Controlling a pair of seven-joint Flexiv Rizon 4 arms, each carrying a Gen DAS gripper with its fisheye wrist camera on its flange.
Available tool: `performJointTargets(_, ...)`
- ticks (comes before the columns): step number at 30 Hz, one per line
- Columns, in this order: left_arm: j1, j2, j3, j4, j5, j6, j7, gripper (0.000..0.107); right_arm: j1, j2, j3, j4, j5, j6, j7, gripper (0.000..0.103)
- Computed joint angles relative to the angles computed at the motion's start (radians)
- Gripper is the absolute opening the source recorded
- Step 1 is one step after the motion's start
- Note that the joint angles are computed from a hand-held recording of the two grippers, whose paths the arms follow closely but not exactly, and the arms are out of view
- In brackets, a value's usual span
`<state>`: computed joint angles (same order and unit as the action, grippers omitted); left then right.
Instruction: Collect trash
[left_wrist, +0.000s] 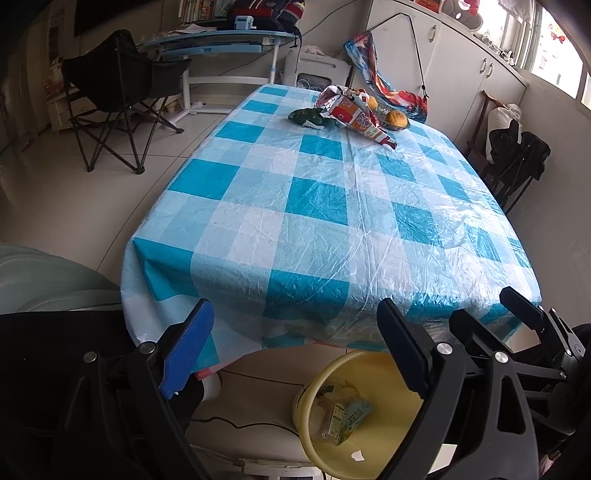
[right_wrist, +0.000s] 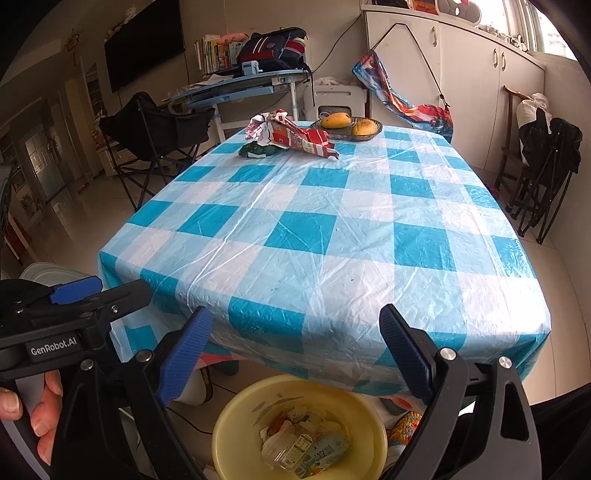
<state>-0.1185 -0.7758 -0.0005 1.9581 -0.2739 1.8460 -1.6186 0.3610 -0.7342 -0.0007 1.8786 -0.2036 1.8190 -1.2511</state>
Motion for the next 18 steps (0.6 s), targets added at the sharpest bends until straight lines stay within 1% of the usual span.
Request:
performJointTargets(9, -0.01, -0.001, 0.006, 0.001, -0.002, 0.004, -0.004, 0.086, -0.021, 0.008, 0.022, 0.013, 0.001, 0.018, -0.002, 0.088)
performJointTargets(14, 0.034, 0.006, -0.037, 0.02, 0.016, 0.042, -0.022, 0.086, -0.017, 0.01, 0.021, 0.013, 0.002, 0.018, -0.003, 0.09)
performJointTargets(18, 0.081, 0.01, -0.077, 0.035, 0.041, 0.073, -0.044, 0.086, -0.05, 0.008, 0.059, 0.004, -0.013, 0.032, -0.004, 0.09)
